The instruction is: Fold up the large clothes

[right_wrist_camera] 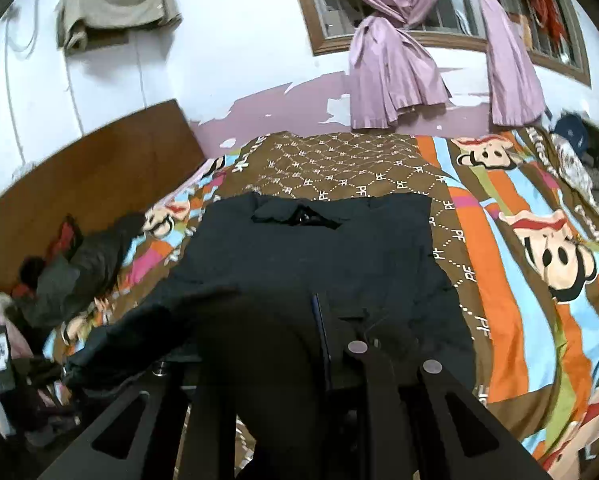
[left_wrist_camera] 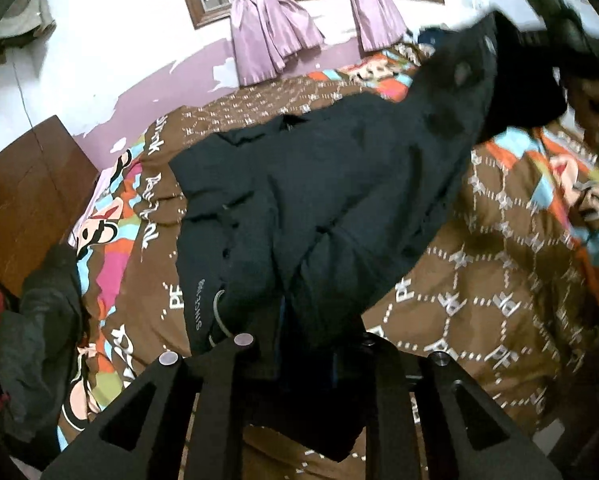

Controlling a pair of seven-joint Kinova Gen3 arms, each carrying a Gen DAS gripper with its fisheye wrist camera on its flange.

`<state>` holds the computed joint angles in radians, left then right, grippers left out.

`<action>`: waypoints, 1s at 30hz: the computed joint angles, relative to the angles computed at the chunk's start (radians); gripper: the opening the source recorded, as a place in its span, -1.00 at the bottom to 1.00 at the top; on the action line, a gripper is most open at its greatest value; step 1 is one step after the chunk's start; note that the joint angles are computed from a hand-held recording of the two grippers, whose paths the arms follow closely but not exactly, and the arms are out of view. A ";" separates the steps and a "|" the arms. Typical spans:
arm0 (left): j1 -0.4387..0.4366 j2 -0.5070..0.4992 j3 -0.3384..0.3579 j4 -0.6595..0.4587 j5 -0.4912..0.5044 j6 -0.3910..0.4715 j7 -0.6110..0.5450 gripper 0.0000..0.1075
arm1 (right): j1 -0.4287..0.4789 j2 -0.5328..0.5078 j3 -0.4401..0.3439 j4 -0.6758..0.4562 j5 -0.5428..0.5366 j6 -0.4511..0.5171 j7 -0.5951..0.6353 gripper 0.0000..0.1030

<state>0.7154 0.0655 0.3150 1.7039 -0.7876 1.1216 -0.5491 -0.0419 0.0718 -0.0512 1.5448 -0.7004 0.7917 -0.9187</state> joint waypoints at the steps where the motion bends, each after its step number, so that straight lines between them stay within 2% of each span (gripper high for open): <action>1: 0.008 0.019 0.005 -0.005 -0.007 0.023 0.003 -0.68 | -0.013 -0.023 0.017 0.038 -0.005 -0.020 0.034 -0.72; 3: 0.020 0.058 0.023 -0.018 -0.030 0.084 0.015 -0.68 | -0.082 -0.070 0.098 0.113 -0.022 -0.063 0.116 -0.76; 5: 0.053 0.077 0.038 -0.012 -0.089 0.135 0.077 -0.83 | -0.166 -0.117 0.191 0.189 -0.055 -0.105 0.197 -0.79; 8: 0.155 0.057 -0.010 0.027 -0.175 0.166 0.199 -0.87 | -0.274 -0.180 0.330 0.284 -0.122 -0.125 0.319 -0.81; 10: 0.168 0.028 0.015 0.051 -0.235 0.191 0.275 -0.89 | -0.302 -0.224 0.368 0.341 -0.163 -0.144 0.400 -0.82; 13: 0.191 0.011 0.070 0.055 -0.326 0.276 0.333 -0.90 | -0.209 -0.295 0.304 0.414 -0.224 -0.139 0.521 -0.83; 15: 0.227 0.013 0.085 0.052 -0.380 0.343 0.348 -0.90 | -0.117 -0.327 0.253 0.425 -0.259 -0.081 0.568 -0.83; 17: 0.243 -0.005 0.101 0.054 -0.395 0.372 0.351 -0.90 | -0.077 -0.362 0.242 0.421 -0.261 -0.034 0.574 -0.83; 21: 0.253 -0.053 0.148 0.034 -0.378 0.414 0.327 -0.90 | -0.111 -0.425 0.296 0.378 -0.226 0.035 0.524 -0.83; 23: 0.265 -0.067 0.180 0.005 -0.378 0.454 0.292 -0.90 | -0.127 -0.443 0.299 0.350 -0.198 0.043 0.490 -0.83; 27: 0.276 -0.081 0.218 -0.038 -0.392 0.490 0.252 -0.90 | -0.150 -0.440 0.263 0.323 -0.119 -0.005 0.434 -0.83; 30: 0.250 -0.096 0.212 -0.053 -0.377 0.454 0.236 -0.90 | -0.170 -0.389 0.227 0.290 -0.058 -0.060 0.385 -0.83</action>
